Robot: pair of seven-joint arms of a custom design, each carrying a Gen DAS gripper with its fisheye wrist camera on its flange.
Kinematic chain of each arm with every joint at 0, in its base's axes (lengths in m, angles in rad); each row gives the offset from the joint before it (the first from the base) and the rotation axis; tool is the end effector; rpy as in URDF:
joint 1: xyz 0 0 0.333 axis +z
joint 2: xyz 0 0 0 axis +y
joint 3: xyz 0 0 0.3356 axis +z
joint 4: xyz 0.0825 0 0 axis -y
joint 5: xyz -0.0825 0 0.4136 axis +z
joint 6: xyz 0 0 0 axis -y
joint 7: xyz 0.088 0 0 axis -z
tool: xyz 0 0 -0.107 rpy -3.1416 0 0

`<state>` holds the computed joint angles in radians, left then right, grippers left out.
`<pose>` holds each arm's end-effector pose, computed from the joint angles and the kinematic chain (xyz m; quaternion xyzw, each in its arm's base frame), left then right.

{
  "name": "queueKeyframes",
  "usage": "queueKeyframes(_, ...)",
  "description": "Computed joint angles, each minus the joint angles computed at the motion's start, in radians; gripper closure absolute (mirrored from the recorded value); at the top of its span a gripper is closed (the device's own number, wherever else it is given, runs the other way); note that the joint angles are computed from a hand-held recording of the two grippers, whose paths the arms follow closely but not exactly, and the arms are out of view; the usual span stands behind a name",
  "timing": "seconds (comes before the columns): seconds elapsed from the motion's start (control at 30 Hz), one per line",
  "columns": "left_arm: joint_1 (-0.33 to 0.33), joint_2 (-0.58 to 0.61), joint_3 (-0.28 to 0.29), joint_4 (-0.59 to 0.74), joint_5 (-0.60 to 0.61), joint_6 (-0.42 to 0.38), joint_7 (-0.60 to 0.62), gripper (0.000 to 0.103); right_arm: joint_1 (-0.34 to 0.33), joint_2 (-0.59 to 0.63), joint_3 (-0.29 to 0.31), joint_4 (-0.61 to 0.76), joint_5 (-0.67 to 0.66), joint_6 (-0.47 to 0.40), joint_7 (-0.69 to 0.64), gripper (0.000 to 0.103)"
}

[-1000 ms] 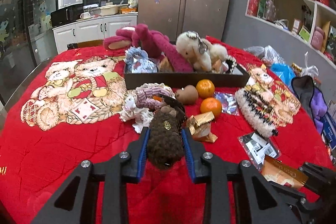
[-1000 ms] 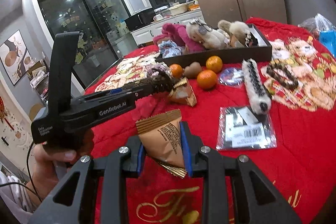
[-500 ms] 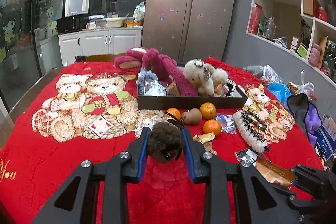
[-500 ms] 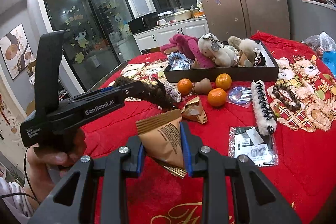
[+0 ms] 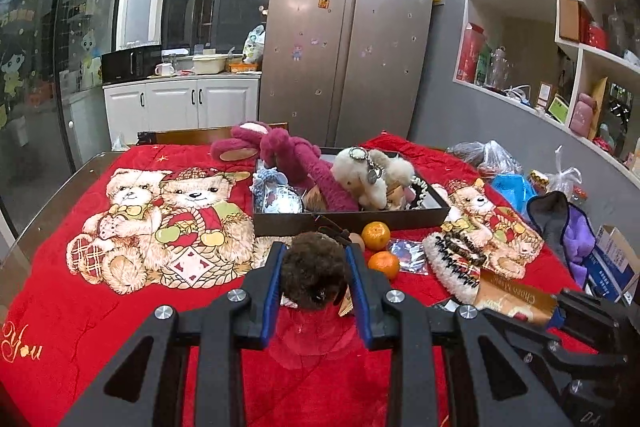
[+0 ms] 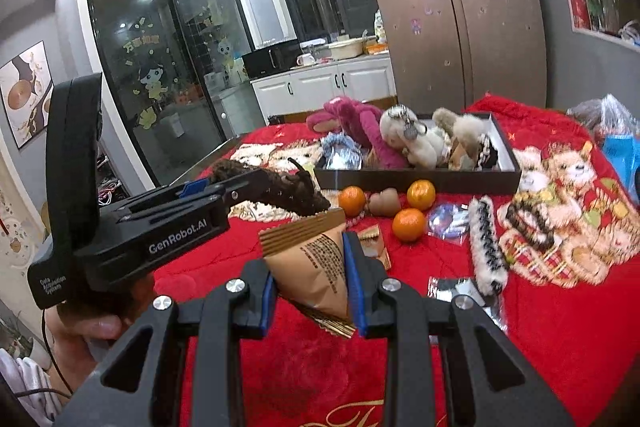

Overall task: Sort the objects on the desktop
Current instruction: 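Carry the brown plush over the dark tray while the right tool carries the packet there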

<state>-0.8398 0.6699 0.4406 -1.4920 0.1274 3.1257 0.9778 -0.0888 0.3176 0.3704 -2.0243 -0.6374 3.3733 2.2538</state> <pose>0.6870 -0.4043 0.4256 -0.5607 0.6640 -0.4217 0.2586 0.6202 0.2259 0.4222 -0.6780 0.5435 -0.1932 0.4556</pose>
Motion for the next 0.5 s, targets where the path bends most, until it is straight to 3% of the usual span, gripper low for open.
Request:
queueKeyframes(0.13, 0.004, -0.008, 0.003, 0.000, 0.004, -0.005, -0.001, 0.072, 0.077, -0.022, -0.072, 0.008, 0.041, -0.009, -0.027, 0.073)
queueKeyframes(0.23, 0.035, -0.017, -0.031, 0.004, 0.008, -0.013, 0.013, 0.072, 0.157, -0.034, -0.148, 0.019, 0.093, -0.026, -0.062, 0.073)
queueKeyframes(0.5, 0.138, 0.015, -0.136, 0.118, 0.047, -0.097, 0.030, 0.072, 0.171, -0.018, -0.164, 0.084, 0.183, -0.053, -0.152, 0.073)
